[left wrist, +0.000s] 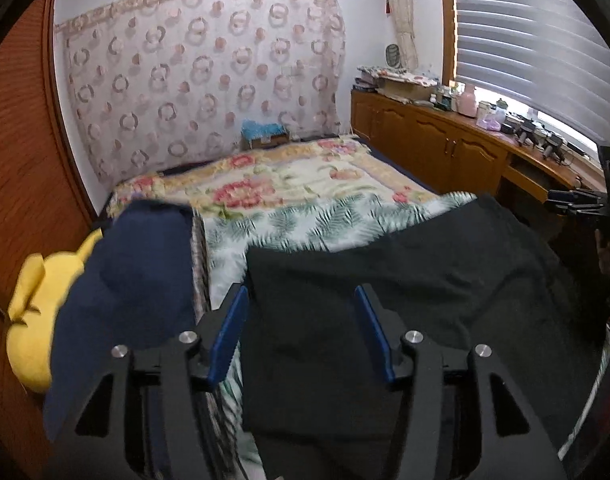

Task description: Fold small clothes

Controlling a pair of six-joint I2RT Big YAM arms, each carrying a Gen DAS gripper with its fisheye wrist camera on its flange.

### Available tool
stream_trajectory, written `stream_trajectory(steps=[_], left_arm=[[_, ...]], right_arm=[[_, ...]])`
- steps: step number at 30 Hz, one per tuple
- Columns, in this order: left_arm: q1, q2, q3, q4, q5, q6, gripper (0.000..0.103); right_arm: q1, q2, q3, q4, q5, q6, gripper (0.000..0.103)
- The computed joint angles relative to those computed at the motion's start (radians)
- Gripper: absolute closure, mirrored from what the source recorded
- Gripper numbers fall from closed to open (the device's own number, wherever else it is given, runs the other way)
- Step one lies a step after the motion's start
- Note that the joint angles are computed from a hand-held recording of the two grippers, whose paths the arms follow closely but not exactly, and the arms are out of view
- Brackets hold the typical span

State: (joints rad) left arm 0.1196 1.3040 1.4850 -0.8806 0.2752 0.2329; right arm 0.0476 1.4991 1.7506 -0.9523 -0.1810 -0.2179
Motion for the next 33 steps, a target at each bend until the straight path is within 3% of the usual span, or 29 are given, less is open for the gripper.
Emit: stream_trajectory(steps=[5,15,22,33], left_arm=[[0.014,-0.051,-0.103,-0.044,0.021,0.000,0.049],[0.014,-0.123,-0.245,-0.045,-0.009,-0.031,0.049],[0.014,-0.112,-0.256,-0.069,-0.003,-0.041,0.049],[0.023,-0.039,-0.209,-0.075,0.046,-0.127,0.049]], right_arm=[[0.004,-0.063,-0.118,-0.024,-0.014,0.000,0.044],[0.004,-0.062,-0.200,-0.063,0.075,0.026,0.044],[-0.001,-0.075,-0.260,-0.008,0.077,0.035,0.044],[-0.006,-0.071,-0.248,-0.014,0.070,0.035,0.043]])
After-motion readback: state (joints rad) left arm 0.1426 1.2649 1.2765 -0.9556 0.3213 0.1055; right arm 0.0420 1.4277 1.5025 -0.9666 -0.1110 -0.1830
